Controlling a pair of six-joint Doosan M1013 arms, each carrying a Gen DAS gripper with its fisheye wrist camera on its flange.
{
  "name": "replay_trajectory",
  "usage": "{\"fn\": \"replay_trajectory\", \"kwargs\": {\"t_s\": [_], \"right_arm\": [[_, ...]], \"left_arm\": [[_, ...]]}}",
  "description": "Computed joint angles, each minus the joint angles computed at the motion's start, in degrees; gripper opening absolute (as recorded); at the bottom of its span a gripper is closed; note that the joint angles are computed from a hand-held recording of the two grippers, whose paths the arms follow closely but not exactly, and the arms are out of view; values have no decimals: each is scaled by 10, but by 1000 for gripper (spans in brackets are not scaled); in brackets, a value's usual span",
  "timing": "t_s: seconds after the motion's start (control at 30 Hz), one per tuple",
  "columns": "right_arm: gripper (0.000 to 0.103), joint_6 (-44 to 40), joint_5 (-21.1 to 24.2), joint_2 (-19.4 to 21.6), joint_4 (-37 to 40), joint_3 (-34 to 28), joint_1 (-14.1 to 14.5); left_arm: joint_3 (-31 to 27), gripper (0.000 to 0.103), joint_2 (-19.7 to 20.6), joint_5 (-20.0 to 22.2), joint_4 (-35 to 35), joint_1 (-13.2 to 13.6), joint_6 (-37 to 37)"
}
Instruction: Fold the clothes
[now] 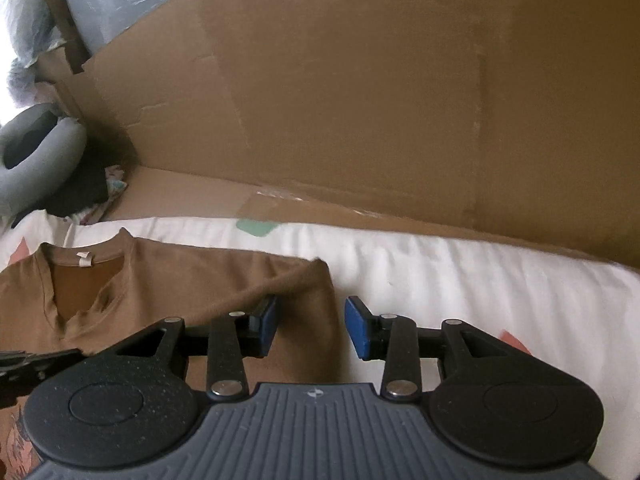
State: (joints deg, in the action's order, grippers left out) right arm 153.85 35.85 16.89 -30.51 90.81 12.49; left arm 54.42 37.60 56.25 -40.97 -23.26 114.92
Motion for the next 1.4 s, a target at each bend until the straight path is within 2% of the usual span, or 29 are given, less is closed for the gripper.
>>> {"fn": "replay_trajectory", "kwargs": {"t_s": [0.17, 0.27, 0.37, 0.4, 0.43, 0.57, 0.8, 0.97, 1.1, 1.2, 1.4], "right_arm": [[43, -14, 3, 9, 0, -7, -2], [43, -65, 2, 16, 38, -15, -8], [30, -126, -9, 19, 77, -16, -16], [17, -137, -7, 20, 80, -17, -17], [12, -146, -3, 21, 79, -19, -17], [9, -134, 15, 21, 39, -25, -12], [10, -142, 41, 32, 28, -33, -10], [14, -205, 39, 31, 79, -37, -23], [22, -275, 48, 27, 150, -43, -37], [39, -285, 57, 15, 171, -41, -40], [41, -289, 61, -23, 189, -11, -31]], "left_arm": [[-3, 4, 0, -1, 26, -4, -21], [-2, 4, 0, 0, 29, -4, -28], [-3, 4, 0, 2, 29, -3, -27], [-4, 4, 1, 2, 28, -3, -27], [-5, 4, 2, 1, 26, -3, -26], [-9, 4, 4, -5, 22, -5, -20], [-28, 3, 25, 4, 52, -6, -46], [-34, 2, 33, 8, 54, -3, -48], [-40, 2, 37, 13, 50, -2, -52], [-50, 4, 42, 29, 40, 3, -69], [-50, 10, 37, 44, 45, 6, -91]]}}
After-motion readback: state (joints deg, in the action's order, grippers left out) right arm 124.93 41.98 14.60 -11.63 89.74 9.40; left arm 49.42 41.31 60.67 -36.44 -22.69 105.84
